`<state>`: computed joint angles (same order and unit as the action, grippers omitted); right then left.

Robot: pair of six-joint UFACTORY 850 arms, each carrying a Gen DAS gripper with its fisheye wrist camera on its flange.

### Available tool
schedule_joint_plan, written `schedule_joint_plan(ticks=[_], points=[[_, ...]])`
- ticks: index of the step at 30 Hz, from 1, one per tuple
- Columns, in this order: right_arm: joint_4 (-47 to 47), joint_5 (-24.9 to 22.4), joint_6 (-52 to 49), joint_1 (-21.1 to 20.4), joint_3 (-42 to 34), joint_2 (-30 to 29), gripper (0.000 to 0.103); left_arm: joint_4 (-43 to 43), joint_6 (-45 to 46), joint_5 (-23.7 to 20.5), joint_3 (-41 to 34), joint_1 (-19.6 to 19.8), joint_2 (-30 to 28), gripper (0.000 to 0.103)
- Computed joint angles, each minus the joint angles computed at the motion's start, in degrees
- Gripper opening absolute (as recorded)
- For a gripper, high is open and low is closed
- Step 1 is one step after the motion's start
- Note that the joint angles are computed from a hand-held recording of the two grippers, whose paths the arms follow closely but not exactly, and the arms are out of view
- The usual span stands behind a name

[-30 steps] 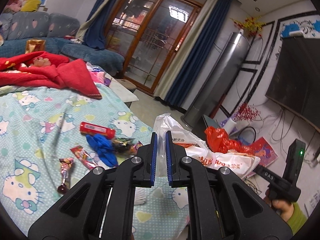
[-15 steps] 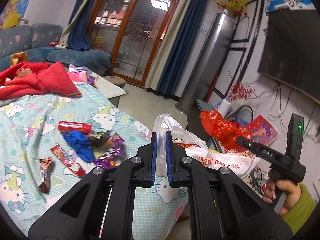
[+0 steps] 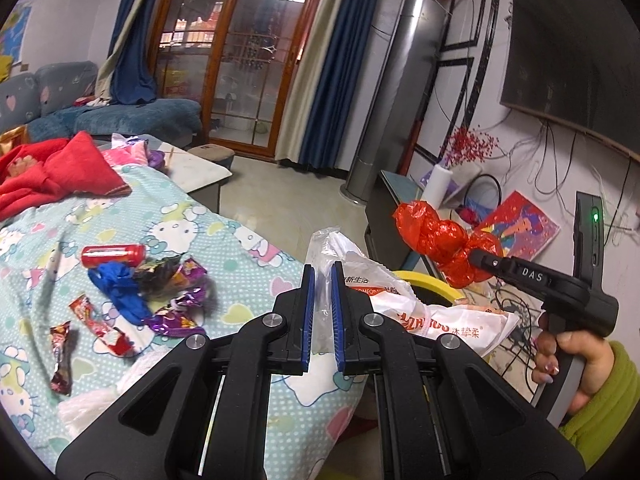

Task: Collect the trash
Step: 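Carry the white bag and red bag with both tools over the yellow bin, then open both tools to drop the white and red bags into the bin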

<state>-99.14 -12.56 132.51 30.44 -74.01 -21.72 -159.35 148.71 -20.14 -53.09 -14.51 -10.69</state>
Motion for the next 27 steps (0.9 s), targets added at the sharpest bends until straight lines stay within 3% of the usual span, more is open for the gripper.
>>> schedule_joint_plan(ticks=[12,27], points=[[2.29,-3.11,-0.94,-2.61,2.43,0.88,0.014,-5.74,8.42,2.84,-4.02,-3.73,-4.0,0.004],[3.46,-3.72,0.59,-5.55,5.34,1.44,0.014,-13.26,21.22,6.62,-10.32,-8.89,-11.18,0.004]])
